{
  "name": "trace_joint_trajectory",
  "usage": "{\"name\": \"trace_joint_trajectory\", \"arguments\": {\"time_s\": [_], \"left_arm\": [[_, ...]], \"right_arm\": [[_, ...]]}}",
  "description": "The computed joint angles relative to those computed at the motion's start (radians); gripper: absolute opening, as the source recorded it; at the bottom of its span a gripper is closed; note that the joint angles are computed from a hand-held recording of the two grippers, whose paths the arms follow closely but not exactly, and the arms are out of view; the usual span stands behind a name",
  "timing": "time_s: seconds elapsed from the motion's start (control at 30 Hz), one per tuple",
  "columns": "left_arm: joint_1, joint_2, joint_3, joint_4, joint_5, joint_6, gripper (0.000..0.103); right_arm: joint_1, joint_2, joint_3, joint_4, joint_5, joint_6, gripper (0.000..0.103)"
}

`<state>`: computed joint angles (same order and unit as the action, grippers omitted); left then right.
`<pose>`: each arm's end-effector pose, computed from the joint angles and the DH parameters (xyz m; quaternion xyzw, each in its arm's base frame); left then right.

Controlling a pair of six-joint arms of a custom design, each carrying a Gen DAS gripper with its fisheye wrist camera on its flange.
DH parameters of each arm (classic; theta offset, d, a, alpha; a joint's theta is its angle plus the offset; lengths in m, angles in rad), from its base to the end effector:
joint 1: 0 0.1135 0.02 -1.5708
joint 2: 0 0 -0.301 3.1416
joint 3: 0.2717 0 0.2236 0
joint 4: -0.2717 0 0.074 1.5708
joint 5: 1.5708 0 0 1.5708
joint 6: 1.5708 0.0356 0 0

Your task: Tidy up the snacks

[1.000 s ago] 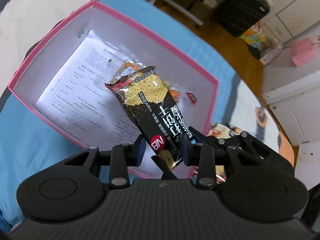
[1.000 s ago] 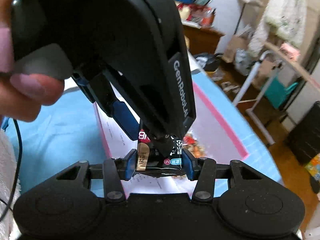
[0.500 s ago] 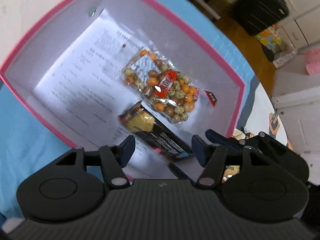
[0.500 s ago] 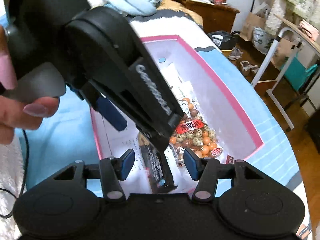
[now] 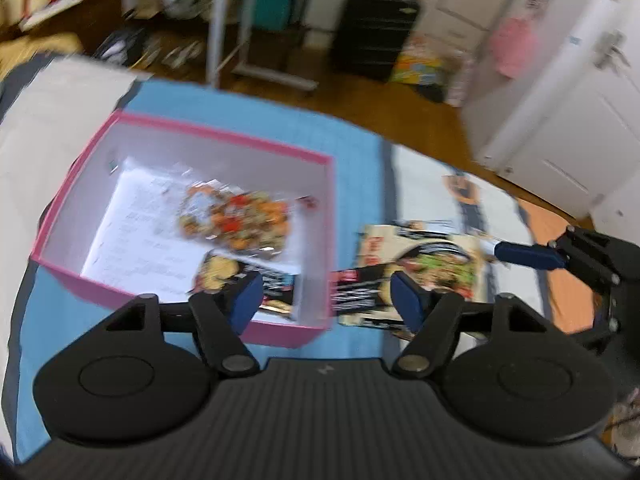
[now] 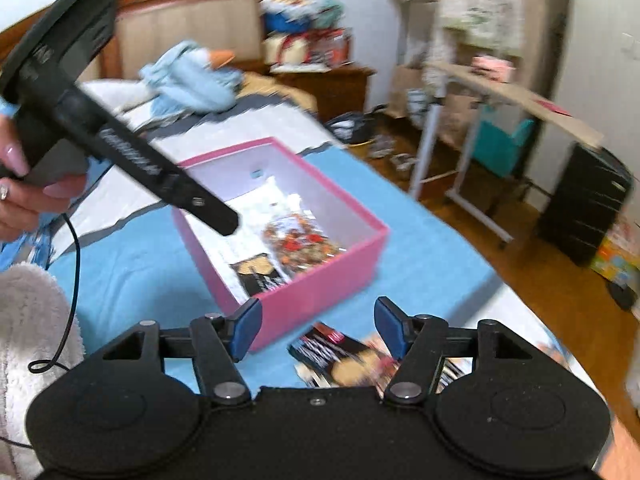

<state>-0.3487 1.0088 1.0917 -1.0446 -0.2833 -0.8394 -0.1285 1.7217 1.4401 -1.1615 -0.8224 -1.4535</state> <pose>0.1267 -0.0355 0.3571 -0.2705 0.9059 -0.0546 0.3214 0.3022 -0.0127 0.3114 -0.5828 0.7056 0.2389 0.3248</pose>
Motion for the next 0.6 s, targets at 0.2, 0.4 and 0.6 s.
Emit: {"name": "trace_joint_trajectory", "arguments": {"time_s": [0.2, 0.4, 0.6], "left_arm": [[-0.372, 0.12, 0.051, -0.025, -0.231, -0.173, 0.072], [-0.486, 0.287, 0.037, 0.126, -0.207, -0.191, 0.072], [-0.52, 0.526, 0.073, 0.309, -0.146, -0.19, 0.081]], "right_arm": [[-0.23, 0.001, -0.002, -0.01, -0.058, -0.08, 0.072], [-0.415, 0.097, 0.039, 0.005, -0.037, -0.087, 0.081], [-0.476, 0.281, 0.148, -0.003, 0.089, -0.131, 0.094]]}}
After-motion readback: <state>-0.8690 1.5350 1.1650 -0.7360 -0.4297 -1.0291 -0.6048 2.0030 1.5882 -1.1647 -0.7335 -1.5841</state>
